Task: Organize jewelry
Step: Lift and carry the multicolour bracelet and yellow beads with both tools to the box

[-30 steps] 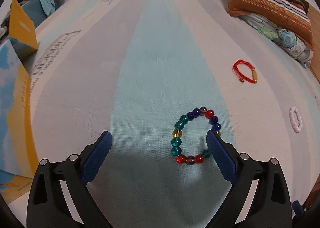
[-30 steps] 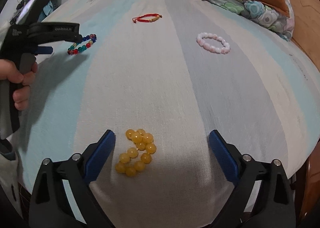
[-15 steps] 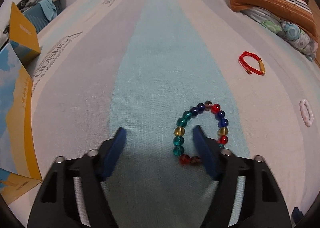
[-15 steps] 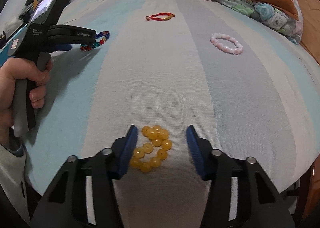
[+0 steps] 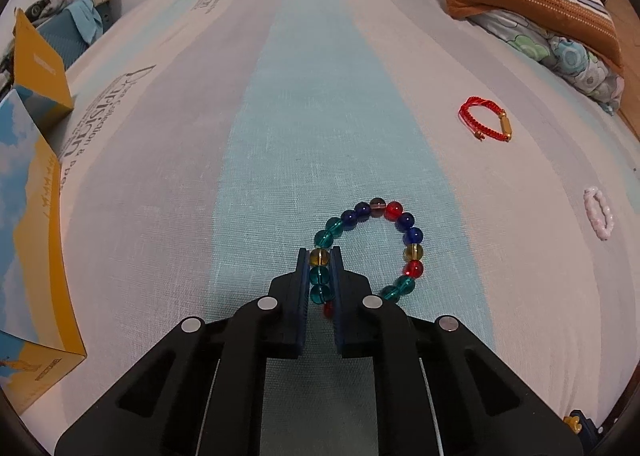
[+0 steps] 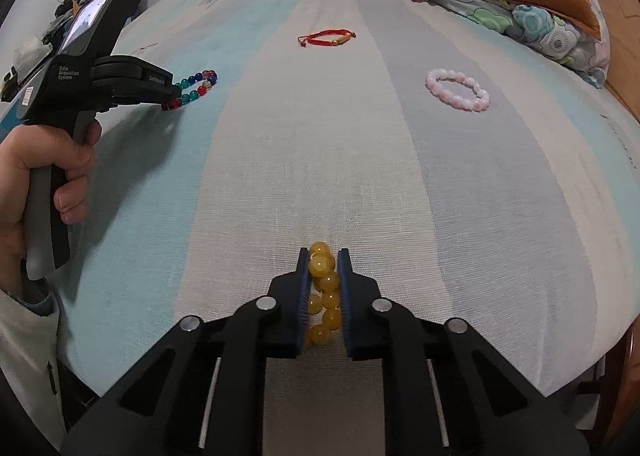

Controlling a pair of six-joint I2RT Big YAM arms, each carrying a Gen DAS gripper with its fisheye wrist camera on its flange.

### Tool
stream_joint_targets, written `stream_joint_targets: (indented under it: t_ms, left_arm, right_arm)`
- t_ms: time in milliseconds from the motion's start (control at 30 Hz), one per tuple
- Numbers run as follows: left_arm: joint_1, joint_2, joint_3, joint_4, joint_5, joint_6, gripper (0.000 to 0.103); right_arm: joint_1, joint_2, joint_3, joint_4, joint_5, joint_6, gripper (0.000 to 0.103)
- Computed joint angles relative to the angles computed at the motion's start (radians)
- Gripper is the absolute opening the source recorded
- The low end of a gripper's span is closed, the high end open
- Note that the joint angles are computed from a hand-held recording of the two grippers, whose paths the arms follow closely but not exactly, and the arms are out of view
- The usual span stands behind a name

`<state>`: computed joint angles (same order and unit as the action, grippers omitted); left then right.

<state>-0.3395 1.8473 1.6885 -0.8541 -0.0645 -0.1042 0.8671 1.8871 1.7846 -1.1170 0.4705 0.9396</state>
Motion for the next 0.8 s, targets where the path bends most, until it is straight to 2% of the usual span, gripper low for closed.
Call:
stream_joint_targets:
  t_ms: [800]
  left_arm:
    - [0.007,-0.054,-0.031,0.021,0.071,-0.007,0.009]
  right_arm:
    - [0.013,-0.023,0.005,0.006,0.046,-0.023,0.009]
